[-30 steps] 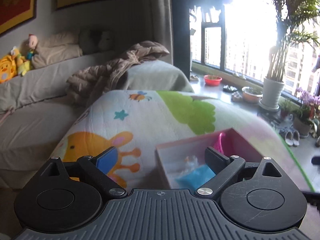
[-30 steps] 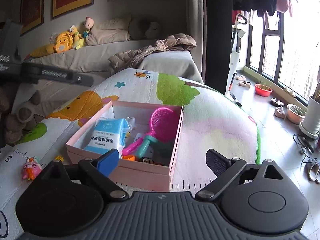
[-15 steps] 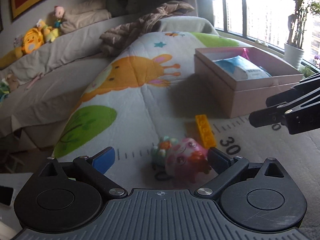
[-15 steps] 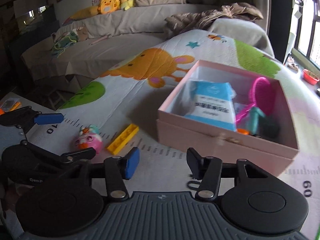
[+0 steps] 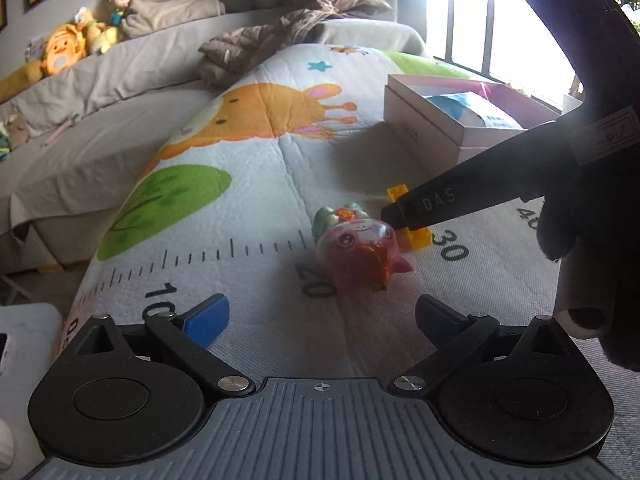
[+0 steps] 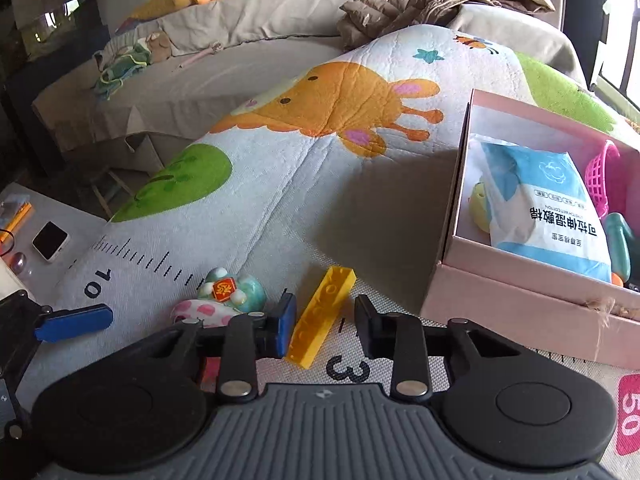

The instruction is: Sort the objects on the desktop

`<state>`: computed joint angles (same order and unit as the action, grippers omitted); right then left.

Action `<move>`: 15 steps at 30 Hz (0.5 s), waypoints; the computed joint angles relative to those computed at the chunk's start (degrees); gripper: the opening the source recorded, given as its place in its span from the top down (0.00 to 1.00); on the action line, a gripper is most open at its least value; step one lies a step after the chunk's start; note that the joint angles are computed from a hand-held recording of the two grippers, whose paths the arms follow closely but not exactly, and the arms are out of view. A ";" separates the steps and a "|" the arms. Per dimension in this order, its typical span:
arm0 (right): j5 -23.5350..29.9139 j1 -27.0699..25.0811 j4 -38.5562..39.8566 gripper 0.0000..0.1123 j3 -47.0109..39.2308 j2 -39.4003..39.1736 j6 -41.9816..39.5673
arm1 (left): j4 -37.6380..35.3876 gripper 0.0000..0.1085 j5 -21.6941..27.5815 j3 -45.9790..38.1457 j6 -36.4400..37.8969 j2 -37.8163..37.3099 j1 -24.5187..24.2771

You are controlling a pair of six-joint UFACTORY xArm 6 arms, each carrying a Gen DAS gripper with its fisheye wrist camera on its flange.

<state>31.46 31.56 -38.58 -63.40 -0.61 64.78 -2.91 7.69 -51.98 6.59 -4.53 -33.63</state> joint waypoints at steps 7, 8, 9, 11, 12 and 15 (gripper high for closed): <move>4.69 1.34 -0.36 0.81 7.14 -8.12 2.00 | -3.19 0.06 0.36 -2.60 2.20 2.15 -0.83; 5.50 1.45 -0.33 0.81 8.86 -9.92 2.94 | -2.55 0.06 0.47 -3.27 1.37 2.75 -0.87; 6.50 1.63 -0.91 0.82 10.78 -11.98 4.35 | -1.61 0.06 0.81 -4.16 0.18 3.48 -0.88; 9.86 2.27 -2.29 0.82 13.62 -15.59 7.09 | -0.63 0.06 1.66 -5.88 -1.36 4.91 -0.88; 11.50 2.45 -2.72 0.82 14.95 -17.35 8.35 | -0.18 0.06 2.20 -6.72 -2.14 5.60 -0.88; 15.67 2.70 -4.19 0.82 18.62 -22.05 12.24 | 0.31 0.06 3.20 -8.48 -3.29 7.09 -1.05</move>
